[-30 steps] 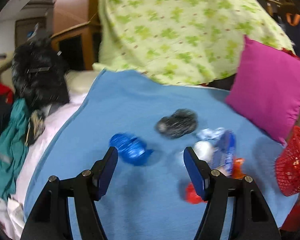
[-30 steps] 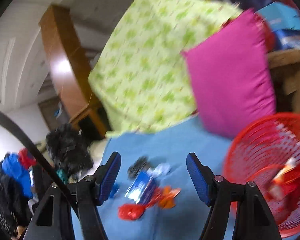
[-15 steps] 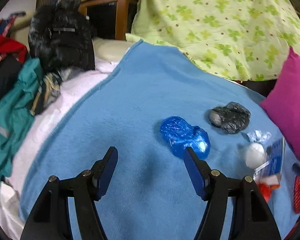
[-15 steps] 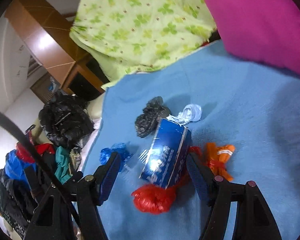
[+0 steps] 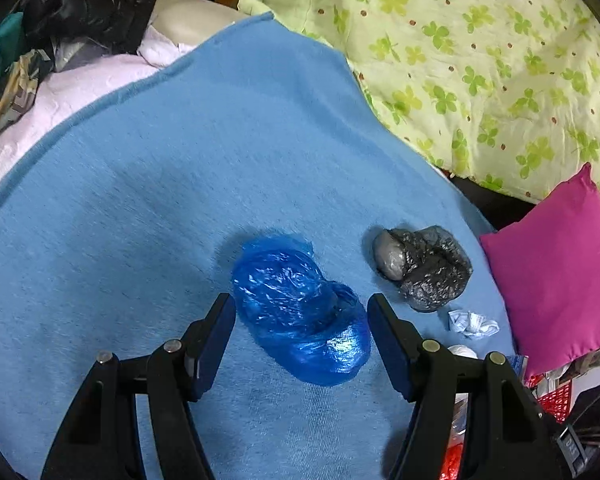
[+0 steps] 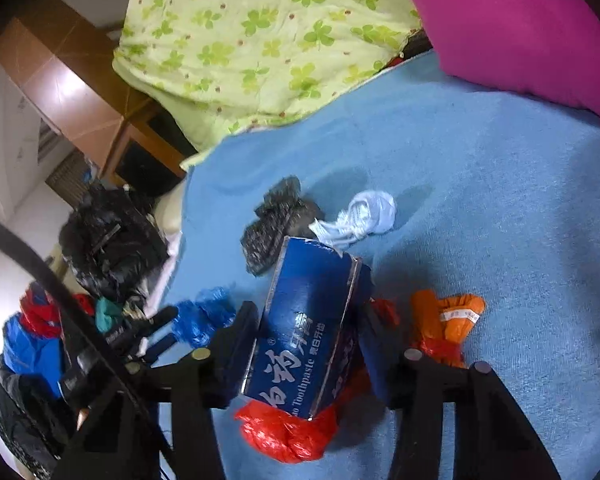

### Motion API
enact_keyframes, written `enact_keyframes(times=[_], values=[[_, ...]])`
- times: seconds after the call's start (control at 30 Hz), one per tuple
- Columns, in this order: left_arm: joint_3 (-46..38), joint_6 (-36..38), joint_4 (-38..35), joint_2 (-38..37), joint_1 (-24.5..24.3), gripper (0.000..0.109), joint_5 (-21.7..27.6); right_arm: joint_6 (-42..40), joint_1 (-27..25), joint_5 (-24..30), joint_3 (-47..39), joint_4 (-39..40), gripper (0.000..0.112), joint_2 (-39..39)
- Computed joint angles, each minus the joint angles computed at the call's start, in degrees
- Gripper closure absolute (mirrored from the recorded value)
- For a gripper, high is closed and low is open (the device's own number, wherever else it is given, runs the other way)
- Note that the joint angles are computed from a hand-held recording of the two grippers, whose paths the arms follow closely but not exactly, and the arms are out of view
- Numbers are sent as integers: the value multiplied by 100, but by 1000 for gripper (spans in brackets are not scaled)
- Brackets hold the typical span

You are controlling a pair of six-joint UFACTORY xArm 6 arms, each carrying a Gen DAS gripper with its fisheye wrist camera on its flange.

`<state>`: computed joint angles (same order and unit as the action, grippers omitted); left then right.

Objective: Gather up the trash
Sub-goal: 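Grasp the blue toothpaste box with the right tool while the left tool grasps the blue plastic bag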

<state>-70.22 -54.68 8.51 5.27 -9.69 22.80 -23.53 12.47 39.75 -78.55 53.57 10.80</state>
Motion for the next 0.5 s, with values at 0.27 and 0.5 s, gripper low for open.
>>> enact_keyframes(times=[0.27,0.5], values=[[123,690,-1332,178,-83,50,-429,-214,-90,40,273,32,62,-292],[55,75,-203,97,-230,73,-301,-730,-217,-210,741,241,62,-865]])
